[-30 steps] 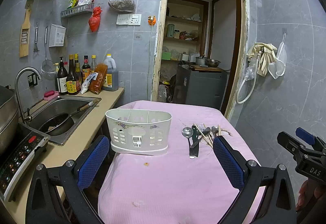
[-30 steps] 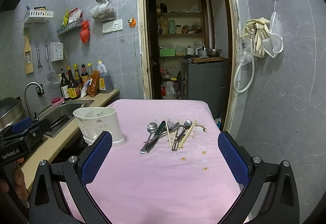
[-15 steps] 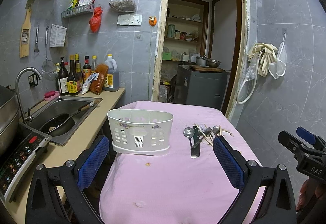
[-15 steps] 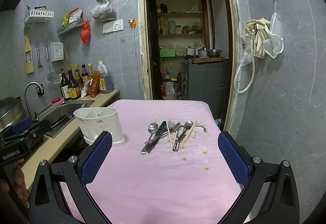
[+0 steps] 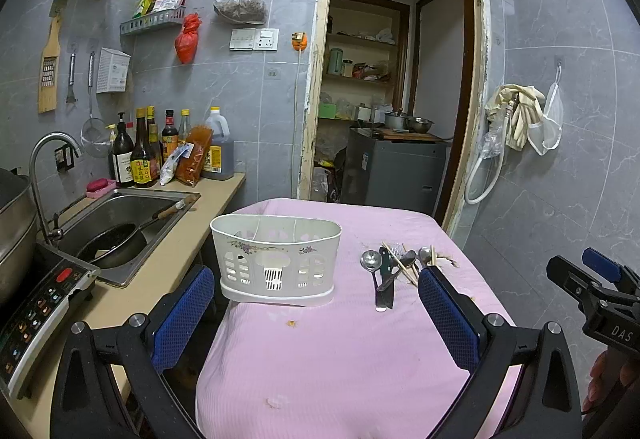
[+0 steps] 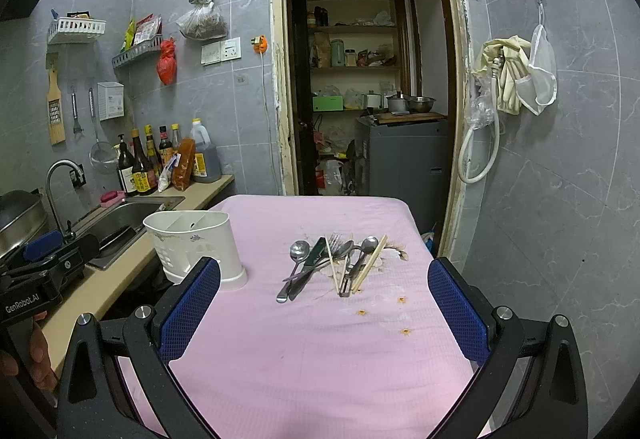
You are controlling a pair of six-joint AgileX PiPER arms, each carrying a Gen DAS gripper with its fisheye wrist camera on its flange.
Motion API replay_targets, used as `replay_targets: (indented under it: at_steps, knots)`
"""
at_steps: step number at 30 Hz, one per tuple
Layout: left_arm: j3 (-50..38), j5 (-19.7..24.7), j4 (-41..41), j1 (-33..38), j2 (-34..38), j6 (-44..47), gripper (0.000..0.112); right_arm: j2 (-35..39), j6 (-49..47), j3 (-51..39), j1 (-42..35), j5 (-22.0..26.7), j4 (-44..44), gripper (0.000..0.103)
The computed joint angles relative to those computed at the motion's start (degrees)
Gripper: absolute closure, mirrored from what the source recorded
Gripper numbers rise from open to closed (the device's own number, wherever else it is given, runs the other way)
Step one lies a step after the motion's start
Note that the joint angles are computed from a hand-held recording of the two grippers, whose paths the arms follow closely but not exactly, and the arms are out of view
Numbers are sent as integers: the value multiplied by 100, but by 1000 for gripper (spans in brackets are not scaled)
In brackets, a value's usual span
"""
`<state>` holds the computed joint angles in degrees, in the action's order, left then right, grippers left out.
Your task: Organize utensils
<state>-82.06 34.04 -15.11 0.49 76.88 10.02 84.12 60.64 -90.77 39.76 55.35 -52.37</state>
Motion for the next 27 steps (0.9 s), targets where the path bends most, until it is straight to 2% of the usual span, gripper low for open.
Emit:
replay_targets:
  at_steps: [27]
  knots:
    - [-5,-25,-45,23,43,75,9,47,-123,-57,-113,-58,119,1]
